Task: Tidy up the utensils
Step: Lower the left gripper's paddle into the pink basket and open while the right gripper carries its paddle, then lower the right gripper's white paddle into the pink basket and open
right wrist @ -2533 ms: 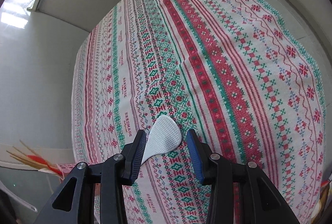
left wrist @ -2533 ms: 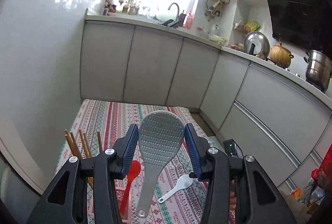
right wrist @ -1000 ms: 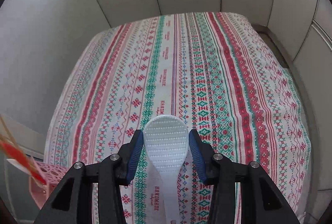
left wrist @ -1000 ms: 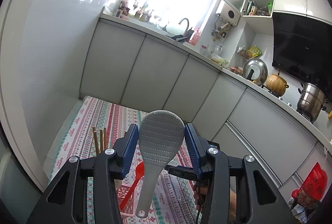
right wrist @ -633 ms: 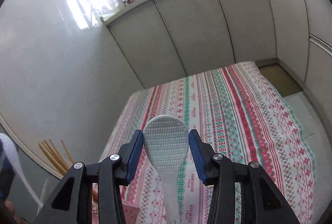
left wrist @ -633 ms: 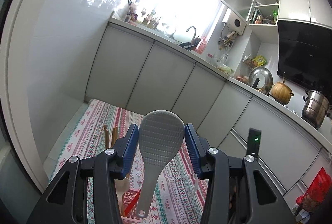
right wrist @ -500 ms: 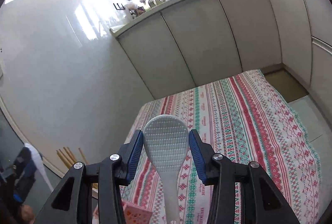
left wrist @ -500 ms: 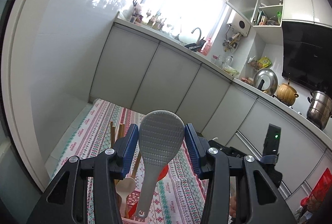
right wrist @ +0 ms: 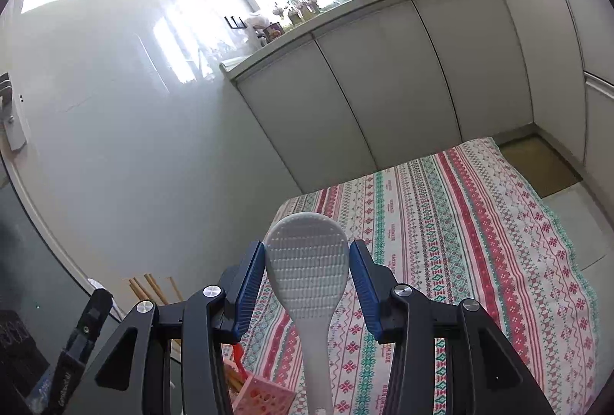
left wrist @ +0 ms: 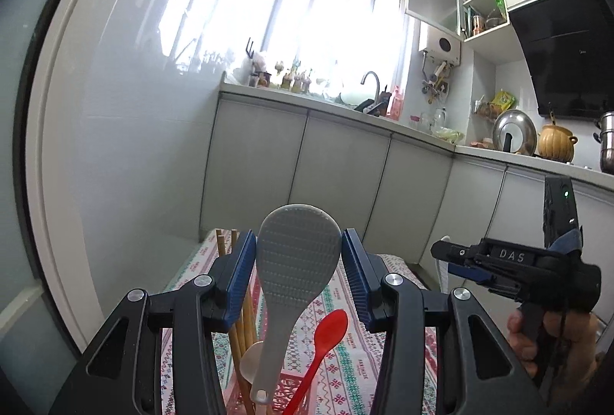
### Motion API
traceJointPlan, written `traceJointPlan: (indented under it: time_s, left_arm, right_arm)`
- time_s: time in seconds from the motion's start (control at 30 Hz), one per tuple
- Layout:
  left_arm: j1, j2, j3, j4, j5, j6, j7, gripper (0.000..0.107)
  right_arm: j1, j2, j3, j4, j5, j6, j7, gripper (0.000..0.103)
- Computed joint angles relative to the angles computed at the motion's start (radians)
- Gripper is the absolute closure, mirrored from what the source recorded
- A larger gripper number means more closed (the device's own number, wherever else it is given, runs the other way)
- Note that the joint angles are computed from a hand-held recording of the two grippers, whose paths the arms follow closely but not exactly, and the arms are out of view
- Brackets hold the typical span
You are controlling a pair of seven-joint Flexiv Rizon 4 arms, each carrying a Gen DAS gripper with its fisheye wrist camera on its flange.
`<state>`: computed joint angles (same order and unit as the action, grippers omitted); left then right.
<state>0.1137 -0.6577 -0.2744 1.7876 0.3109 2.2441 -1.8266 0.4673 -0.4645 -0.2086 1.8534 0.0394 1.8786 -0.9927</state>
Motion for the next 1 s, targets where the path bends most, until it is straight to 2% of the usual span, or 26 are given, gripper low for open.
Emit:
traceJointPlan:
  time_s: [0.17, 0.43, 0.47, 0.5, 0.53, 0.6, 0.7, 0.9, 1.0]
  left_arm:
    - [-0.123, -0.054, 0.104, 0.004, -0.151, 0.091, 0.079, 0.058]
    - [-0.234, -0.123, 0.167, -0.004, -0.329, 0.17, 0.232, 0.057]
    - [-0.242, -0.126, 0.171, -0.001, -0.351, 0.165, 0.249, 0.055]
    - [-0.242, -0.125, 0.168, 0.0, -0.359, 0.152, 0.26, 0.045]
    - [-0.239, -0.121, 0.164, 0.005, -0.363, 0.137, 0.268, 0.035]
    - [-0.23, -0.11, 0.153, 0.019, -0.361, 0.143, 0.267, 0.03]
    - [-0.195, -0.078, 0.129, 0.046, -0.336, 0.143, 0.232, 0.028]
    - [-0.065, 0.045, 0.067, 0.11, -0.254, 0.071, 0.052, 0.028]
    - [0.019, 0.123, 0.028, 0.146, -0.187, -0.041, -0.043, 0.028]
  right_arm:
    - [-0.035, 0.0, 0.037, -0.001, -0.005, 0.011, 0.005, 0.057]
    - [-0.077, 0.008, 0.078, 0.005, -0.018, 0.018, 0.009, 0.057]
    - [-0.08, 0.009, 0.08, 0.006, -0.019, 0.018, 0.009, 0.057]
    - [-0.083, 0.011, 0.083, 0.007, -0.02, 0.016, 0.01, 0.057]
    - [-0.086, 0.011, 0.086, 0.008, -0.022, 0.016, 0.01, 0.057]
    - [-0.084, 0.013, 0.082, 0.01, -0.021, 0.019, 0.009, 0.057]
    - [-0.08, 0.015, 0.079, 0.012, -0.017, 0.021, 0.009, 0.057]
    - [-0.028, 0.024, 0.03, 0.024, 0.006, 0.029, -0.013, 0.057]
    - [-0.009, 0.03, 0.023, 0.029, 0.022, 0.044, -0.027, 0.057]
